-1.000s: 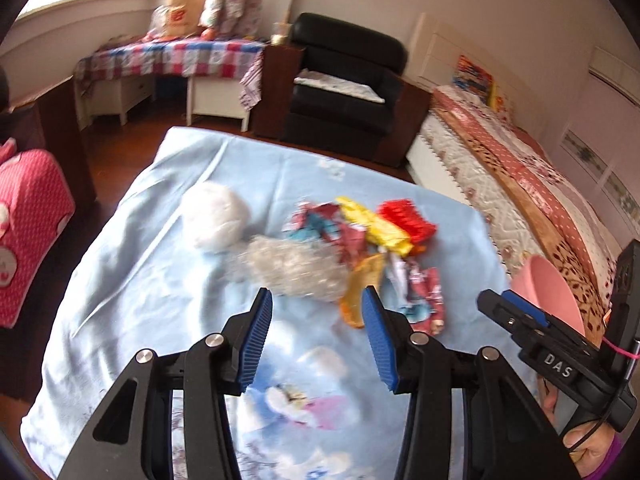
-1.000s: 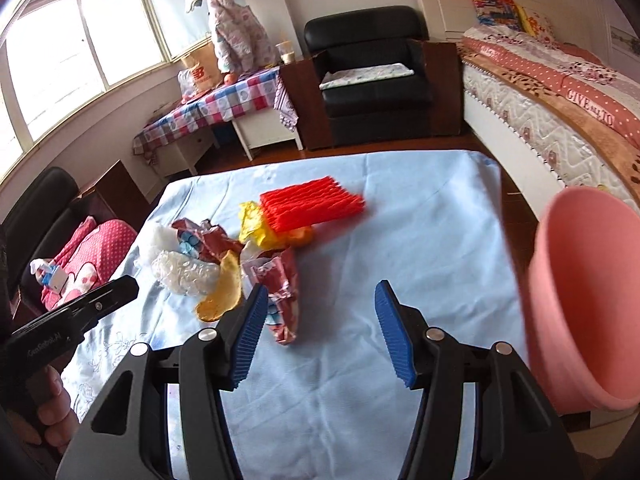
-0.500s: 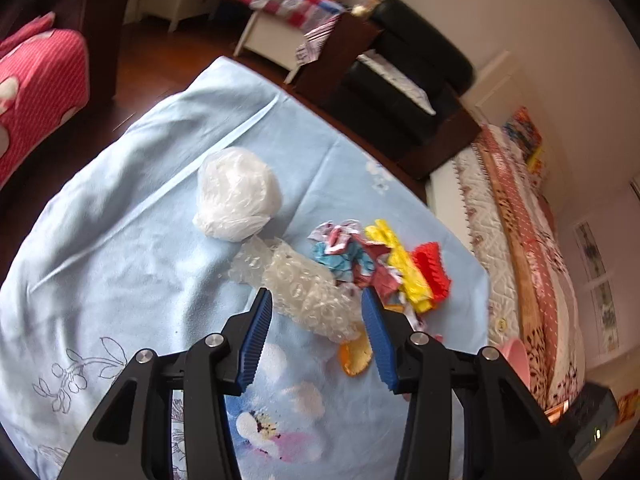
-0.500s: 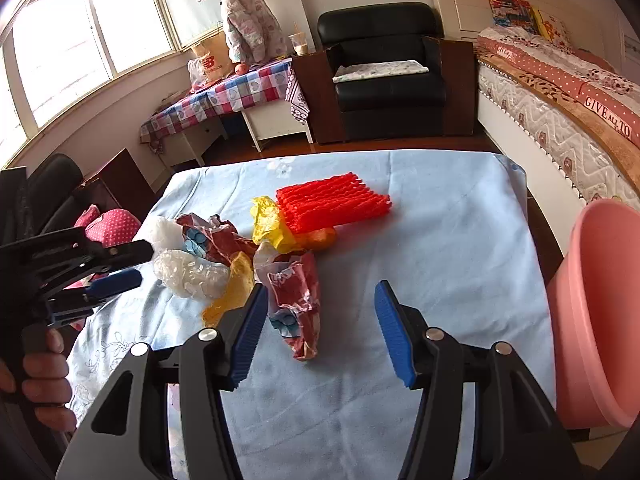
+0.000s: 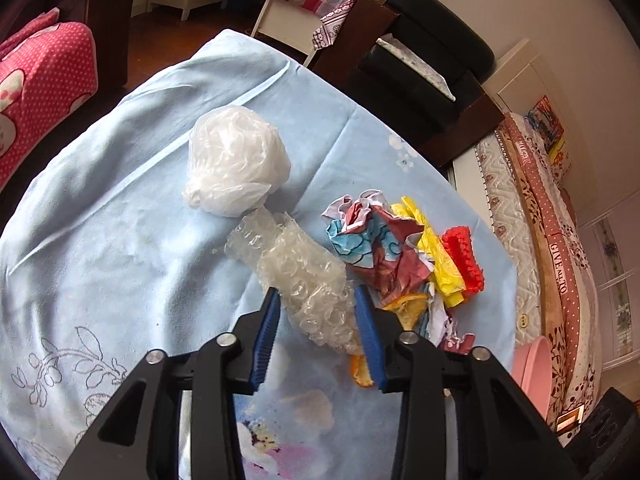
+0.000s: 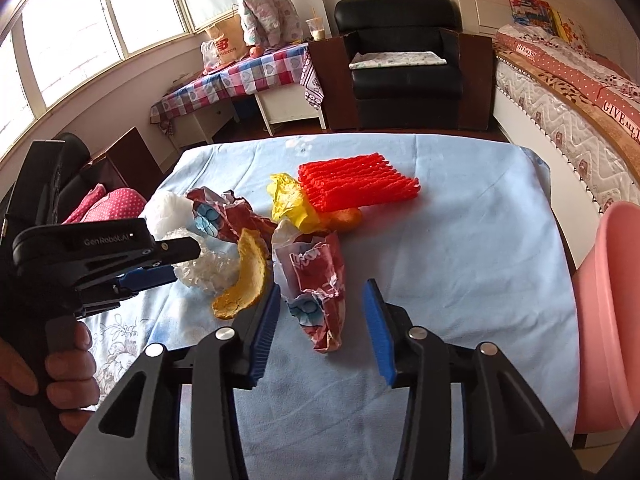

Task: Collect trash
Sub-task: 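Grasp the bubble wrap with the left tool while the right tool grasps the printed wrapper, then carry the bubble wrap and wrapper over the pink basin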

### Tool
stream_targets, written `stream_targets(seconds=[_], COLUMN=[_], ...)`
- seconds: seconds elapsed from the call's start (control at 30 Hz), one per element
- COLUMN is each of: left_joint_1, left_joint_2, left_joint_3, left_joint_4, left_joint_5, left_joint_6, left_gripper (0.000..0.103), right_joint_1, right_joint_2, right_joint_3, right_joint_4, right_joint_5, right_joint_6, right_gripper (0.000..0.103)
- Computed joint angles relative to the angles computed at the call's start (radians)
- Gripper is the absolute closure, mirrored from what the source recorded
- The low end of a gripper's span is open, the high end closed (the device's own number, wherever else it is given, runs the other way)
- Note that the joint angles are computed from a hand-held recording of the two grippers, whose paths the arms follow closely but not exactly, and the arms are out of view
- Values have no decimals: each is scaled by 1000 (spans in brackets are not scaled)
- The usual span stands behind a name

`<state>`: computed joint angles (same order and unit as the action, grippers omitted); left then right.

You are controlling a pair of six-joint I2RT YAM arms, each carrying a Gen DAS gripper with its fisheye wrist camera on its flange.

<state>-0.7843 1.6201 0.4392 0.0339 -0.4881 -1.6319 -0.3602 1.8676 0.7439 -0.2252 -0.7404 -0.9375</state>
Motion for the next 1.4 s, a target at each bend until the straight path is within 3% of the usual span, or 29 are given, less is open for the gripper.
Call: stream_targets(seconds=[0.23,0.4,0.57,0.83,1.1,1.4], left_joint_1=[-71,-154,-232,-340,-365,-298], left_joint_2=[-31,-75,-88,-60,4,203], left_joint_3=[19,28,73,203,364,638], left_joint_4=[-86,-192,-301,-417,-417,-282], left_joint_5=[-50,-100,-148,-226,-267,-193], left_joint_6=[24,-20,-59,-34,141,480], left_gripper=[78,79,79,79,79,78], right_joint_1=[10,12,-32,-173,-307,-405], right_joint_2=[10,12,-13,-29,-24,91], right_joint_3=[-5,-4,0,61,184,389], right_joint_4=[-4,-6,-71,-210,-358,-293], right_joint_5=[7,24,-6,-75,-158,-160], right_joint_6=[2,9,-42,-138,-201,-54], right_gripper=[73,92,96,96,96,96])
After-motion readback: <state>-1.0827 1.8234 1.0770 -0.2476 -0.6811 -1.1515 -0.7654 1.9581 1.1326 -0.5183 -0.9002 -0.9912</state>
